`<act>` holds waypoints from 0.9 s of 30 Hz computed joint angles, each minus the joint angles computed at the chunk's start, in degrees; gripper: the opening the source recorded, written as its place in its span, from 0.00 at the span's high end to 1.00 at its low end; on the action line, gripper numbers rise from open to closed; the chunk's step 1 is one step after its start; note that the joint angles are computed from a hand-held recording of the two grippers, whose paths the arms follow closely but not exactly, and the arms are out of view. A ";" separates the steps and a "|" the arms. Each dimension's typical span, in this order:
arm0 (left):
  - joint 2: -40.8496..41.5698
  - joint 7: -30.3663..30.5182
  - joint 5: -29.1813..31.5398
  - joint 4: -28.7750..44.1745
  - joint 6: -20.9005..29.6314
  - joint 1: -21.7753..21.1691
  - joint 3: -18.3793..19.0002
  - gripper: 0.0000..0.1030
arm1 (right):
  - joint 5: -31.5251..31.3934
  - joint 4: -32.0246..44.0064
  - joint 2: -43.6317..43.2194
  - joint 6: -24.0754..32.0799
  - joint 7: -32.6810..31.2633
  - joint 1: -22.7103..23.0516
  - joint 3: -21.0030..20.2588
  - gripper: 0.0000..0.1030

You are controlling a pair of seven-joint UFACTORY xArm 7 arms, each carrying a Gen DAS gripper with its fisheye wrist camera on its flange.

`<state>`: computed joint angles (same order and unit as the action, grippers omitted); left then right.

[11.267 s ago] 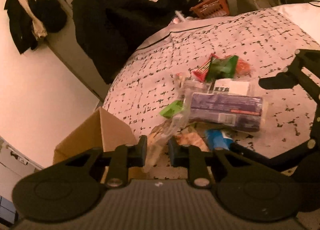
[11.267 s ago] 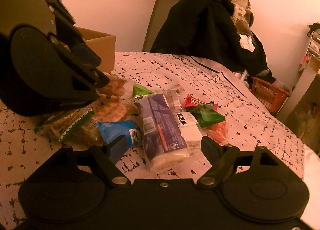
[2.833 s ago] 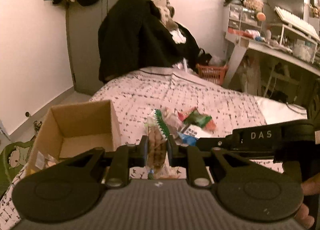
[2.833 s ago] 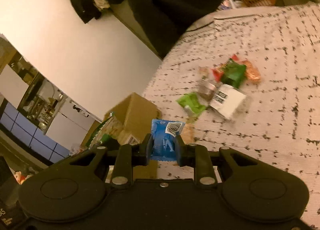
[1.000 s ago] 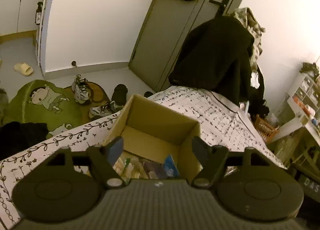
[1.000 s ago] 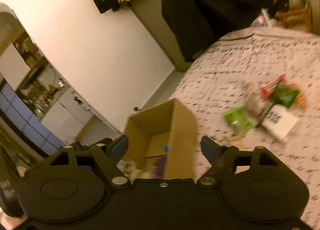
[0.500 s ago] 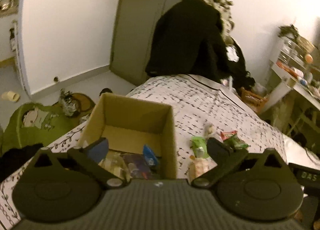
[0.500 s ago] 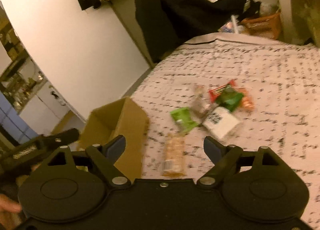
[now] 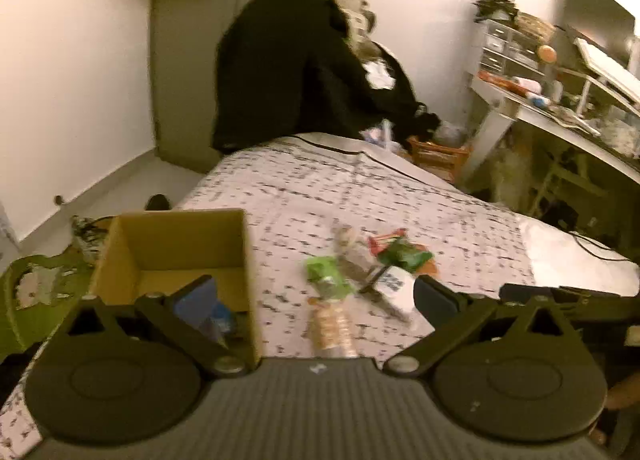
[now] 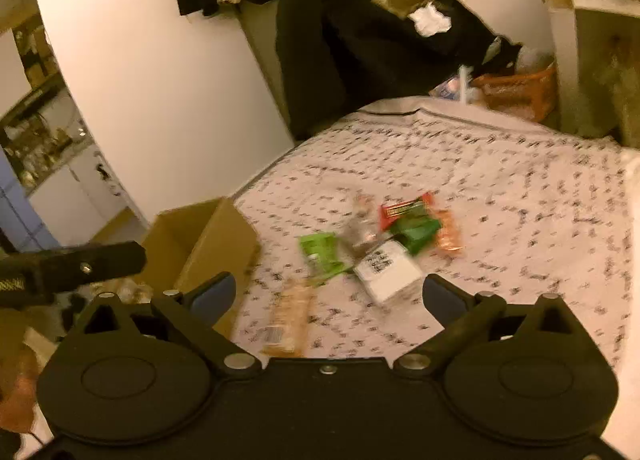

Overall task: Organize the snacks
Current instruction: 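Open both tools over the box, dropping the cracker pack and blue packet, then move the left tool to a tan cracker pack while the right tool approaches the white square pack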

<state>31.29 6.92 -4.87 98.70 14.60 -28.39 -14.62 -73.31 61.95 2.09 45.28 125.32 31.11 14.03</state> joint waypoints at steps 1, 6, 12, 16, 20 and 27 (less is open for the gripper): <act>0.39 -0.22 0.32 0.55 0.25 -0.52 0.26 0.00 | -0.30 -0.20 0.07 1.47 0.34 0.26 0.18 0.02; 2.46 -2.60 5.23 3.50 1.51 -4.55 4.03 0.00 | -2.08 -1.65 0.19 4.96 2.64 0.69 0.39 0.02; 3.15 -7.01 9.86 4.20 1.63 -7.76 7.39 0.01 | -6.53 -5.28 -0.51 2.84 8.08 0.05 -0.09 0.02; 4.08 -10.36 10.65 6.21 3.53 -8.29 7.74 0.02 | -6.83 -5.79 -0.42 4.33 5.15 0.05 0.38 0.02; 5.45 -10.07 11.27 7.22 2.22 -8.18 6.46 0.03 | -7.31 -6.37 -0.40 4.92 5.18 -0.11 0.31 0.02; 8.99 -8.54 10.61 10.28 4.36 -9.30 5.89 0.04 | -6.63 -6.76 0.70 5.21 4.10 -0.37 -0.22 0.02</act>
<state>40.27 -1.62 5.75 108.97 18.96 -37.69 -8.72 -79.94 55.19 2.80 50.49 129.42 30.74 13.81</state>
